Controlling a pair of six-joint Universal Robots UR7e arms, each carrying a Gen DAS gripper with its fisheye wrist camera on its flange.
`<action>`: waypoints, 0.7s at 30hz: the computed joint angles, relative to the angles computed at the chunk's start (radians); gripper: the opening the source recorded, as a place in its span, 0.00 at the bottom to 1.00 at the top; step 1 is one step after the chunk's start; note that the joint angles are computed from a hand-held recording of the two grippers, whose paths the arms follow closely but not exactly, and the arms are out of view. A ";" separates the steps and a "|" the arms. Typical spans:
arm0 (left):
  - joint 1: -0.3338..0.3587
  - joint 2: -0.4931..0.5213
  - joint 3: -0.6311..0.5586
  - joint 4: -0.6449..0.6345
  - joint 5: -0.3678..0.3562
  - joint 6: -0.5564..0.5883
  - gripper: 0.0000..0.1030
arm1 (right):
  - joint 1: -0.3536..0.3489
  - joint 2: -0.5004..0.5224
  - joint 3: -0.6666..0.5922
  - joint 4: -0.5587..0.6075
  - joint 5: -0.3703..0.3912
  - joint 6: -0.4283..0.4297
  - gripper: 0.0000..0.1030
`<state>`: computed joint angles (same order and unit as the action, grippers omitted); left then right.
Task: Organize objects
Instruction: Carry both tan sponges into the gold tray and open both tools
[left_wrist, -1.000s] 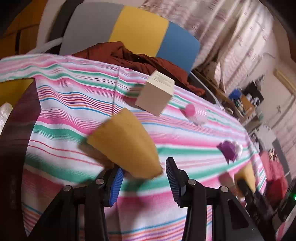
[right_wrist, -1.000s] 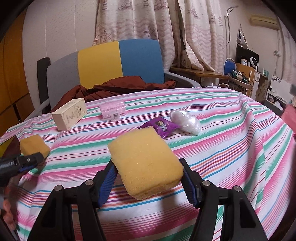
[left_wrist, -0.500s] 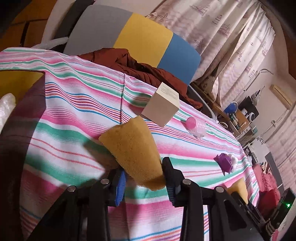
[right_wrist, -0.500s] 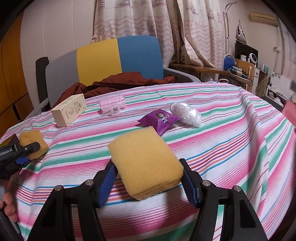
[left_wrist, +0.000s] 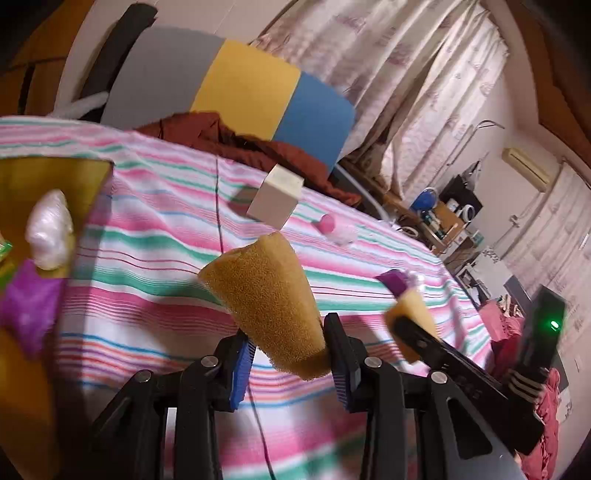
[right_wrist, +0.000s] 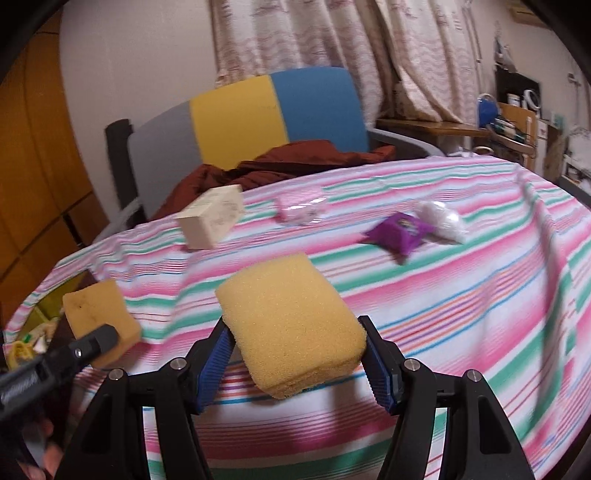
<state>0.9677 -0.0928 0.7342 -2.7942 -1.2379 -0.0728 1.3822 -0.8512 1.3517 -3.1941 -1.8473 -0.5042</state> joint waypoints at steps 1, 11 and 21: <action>-0.002 -0.025 0.042 -0.031 -0.004 0.004 0.36 | 0.005 -0.002 0.008 0.001 0.005 0.002 0.64; -0.004 -0.228 0.347 -0.220 0.073 -0.002 0.36 | 0.068 -0.019 0.058 0.088 0.107 0.032 0.64; 0.025 -0.346 0.488 -0.266 0.193 -0.025 0.36 | 0.155 0.034 0.043 0.187 0.178 -0.029 0.64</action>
